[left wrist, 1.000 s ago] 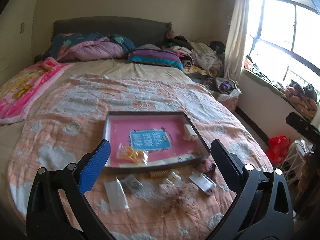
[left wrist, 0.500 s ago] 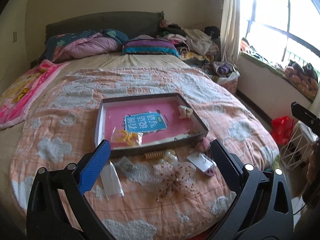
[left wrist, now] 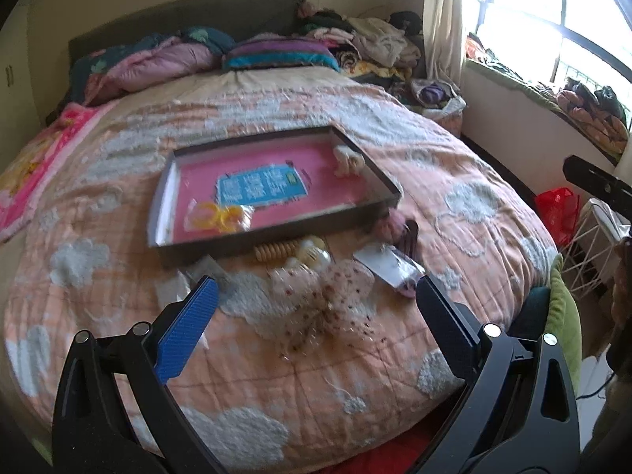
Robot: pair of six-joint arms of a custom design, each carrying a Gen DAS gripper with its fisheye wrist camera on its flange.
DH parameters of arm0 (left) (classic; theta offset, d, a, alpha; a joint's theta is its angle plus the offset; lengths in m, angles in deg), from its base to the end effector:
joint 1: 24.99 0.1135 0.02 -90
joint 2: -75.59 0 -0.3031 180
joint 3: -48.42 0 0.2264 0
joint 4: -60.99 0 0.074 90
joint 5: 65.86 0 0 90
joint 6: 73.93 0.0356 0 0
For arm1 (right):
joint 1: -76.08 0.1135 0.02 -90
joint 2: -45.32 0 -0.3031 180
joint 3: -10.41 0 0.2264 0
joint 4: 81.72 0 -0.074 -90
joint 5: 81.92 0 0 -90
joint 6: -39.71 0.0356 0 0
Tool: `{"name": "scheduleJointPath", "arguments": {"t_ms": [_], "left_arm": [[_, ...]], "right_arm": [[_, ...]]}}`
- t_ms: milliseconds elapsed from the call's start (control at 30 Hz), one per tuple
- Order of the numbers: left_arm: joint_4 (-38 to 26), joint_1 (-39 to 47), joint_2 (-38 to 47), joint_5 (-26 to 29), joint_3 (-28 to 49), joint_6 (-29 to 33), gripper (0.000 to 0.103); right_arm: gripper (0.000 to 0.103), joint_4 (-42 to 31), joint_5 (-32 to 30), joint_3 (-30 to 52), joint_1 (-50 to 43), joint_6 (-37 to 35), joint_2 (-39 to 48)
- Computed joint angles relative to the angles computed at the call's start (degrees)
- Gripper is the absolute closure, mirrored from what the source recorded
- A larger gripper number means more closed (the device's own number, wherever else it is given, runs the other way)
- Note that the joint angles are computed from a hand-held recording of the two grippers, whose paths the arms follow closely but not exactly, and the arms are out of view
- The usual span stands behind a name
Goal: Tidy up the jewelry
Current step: 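Withdraw both open tools from the tray back over the bed, then grasp the red-dotted bow with the left tool while the right tool grasps the pink fluffy hair tie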
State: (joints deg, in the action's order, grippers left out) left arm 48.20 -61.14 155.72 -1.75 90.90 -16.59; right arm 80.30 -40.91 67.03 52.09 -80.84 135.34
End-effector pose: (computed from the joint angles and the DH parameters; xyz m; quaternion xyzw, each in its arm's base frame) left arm 0.1826 -0.1142 0.1921 -0.0478 0.9190 -0.0124 0.3912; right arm 0.2575 -0.0852 0.2159 -0.1860 0.8496 0.2099 0.4468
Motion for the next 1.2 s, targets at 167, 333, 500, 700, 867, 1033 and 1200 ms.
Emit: {"name": "scheduleJointPath", "arguments": {"t_ms": [167,333,500,700,867,1033,1200], "left_arm": [[2.8,-1.4,3.5,0.6,-1.2,0.9,0.009],[7.8,2.4,8.0,4.5,-3.3,1.1,0.009],[11.9,4.5,13.0,6.1,-3.6,2.0,0.009],[16.6,7.3,18.7,8.7,-3.1,4.1,0.009],[21.7,10.6,22.6,12.4,-3.3,5.4,0.009],[24.5,12.6,26.1,15.5,-3.6,6.1,0.039],[26.2,13.4,25.6,17.1,-4.9,7.1,0.087]], "right_arm": [[0.008,0.9,1.8,-0.7,0.2,-1.1,1.9],[0.008,1.2,3.9,-0.6,2.5,-1.4,4.8],[0.008,2.3,6.0,-0.4,5.8,-1.0,7.4],[0.008,3.9,8.8,0.6,10.4,-1.1,9.8],[0.008,3.7,11.9,3.4,14.6,-1.4,13.0],[0.008,3.2,16.5,6.9,19.1,-2.1,16.9],[0.008,2.7,20.8,10.9,23.8,-3.9,21.4]]}}
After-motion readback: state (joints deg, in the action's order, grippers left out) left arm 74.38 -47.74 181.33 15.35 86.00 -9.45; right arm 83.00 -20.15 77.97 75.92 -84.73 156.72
